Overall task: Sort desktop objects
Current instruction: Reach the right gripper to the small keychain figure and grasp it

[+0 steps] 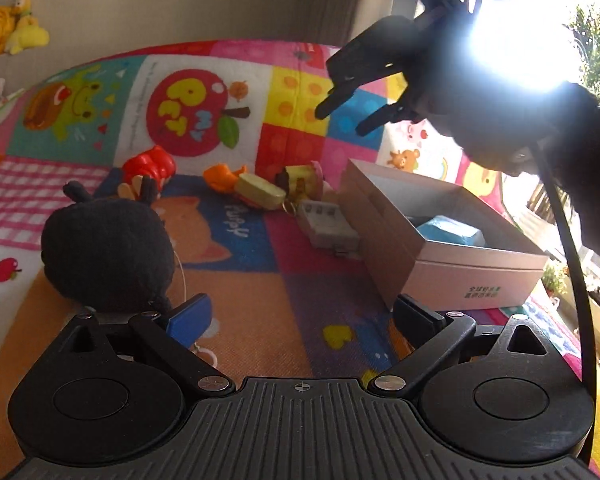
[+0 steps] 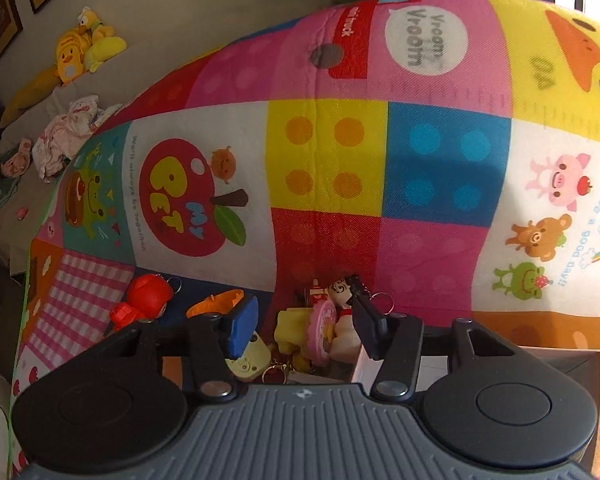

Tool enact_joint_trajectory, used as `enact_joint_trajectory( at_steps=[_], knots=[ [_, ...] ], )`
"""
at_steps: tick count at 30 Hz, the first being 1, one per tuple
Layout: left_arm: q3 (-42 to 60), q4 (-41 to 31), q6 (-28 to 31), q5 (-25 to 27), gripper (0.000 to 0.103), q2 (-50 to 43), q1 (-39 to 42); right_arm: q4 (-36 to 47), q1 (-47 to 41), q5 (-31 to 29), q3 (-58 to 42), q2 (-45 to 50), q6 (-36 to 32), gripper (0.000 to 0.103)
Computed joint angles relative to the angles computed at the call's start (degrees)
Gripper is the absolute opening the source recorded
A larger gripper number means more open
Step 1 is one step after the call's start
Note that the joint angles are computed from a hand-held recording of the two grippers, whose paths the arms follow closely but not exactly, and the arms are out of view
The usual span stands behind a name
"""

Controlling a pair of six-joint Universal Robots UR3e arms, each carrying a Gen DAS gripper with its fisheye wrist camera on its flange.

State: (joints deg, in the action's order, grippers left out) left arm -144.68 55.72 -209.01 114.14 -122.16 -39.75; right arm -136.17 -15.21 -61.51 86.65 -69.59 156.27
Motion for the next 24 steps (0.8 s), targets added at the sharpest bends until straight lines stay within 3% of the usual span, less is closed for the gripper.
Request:
enact_joint_trajectory(
  at_steps=[3, 8, 11, 16, 19, 24],
  knots=[
    [-1.62, 4.60, -0.97, -1.04, 0.100, -1.55, 0.96, -0.35, 6.28, -9.33, -13.68, 12.67, 8.93, 0.051],
    [-3.83, 9.03, -1.49, -4.43, 0.100, -2.54, 3.27, 5.74, 9.14, -15.63, -29.57, 24.79, 14.62, 0.050],
    [-4.40, 10.37, -1.37, -4.44, 0.100, -2.90, 3.25, 9.75, 9.94, -17.38, -33.62, 27.65, 13.45, 0.035],
    [-4.66, 11.33, -0.84, -4.99, 0.101, -3.01, 3.42, 12.70, 9.12, -13.44, -26.50, 22.60, 9.56, 0.031],
    [-4.75, 10.85, -0.73, -5.53, 0.101, -2.83, 3.73, 12.95, 8.90, -10.75, -16.44, 15.03, 2.81, 0.029],
    [-4.84, 10.14, -0.86, -6.51, 0.101, -2.50, 4.50, 20.88, 8.18, -6.43, -2.41, 1.77, -11.15, 0.030]
  ],
)
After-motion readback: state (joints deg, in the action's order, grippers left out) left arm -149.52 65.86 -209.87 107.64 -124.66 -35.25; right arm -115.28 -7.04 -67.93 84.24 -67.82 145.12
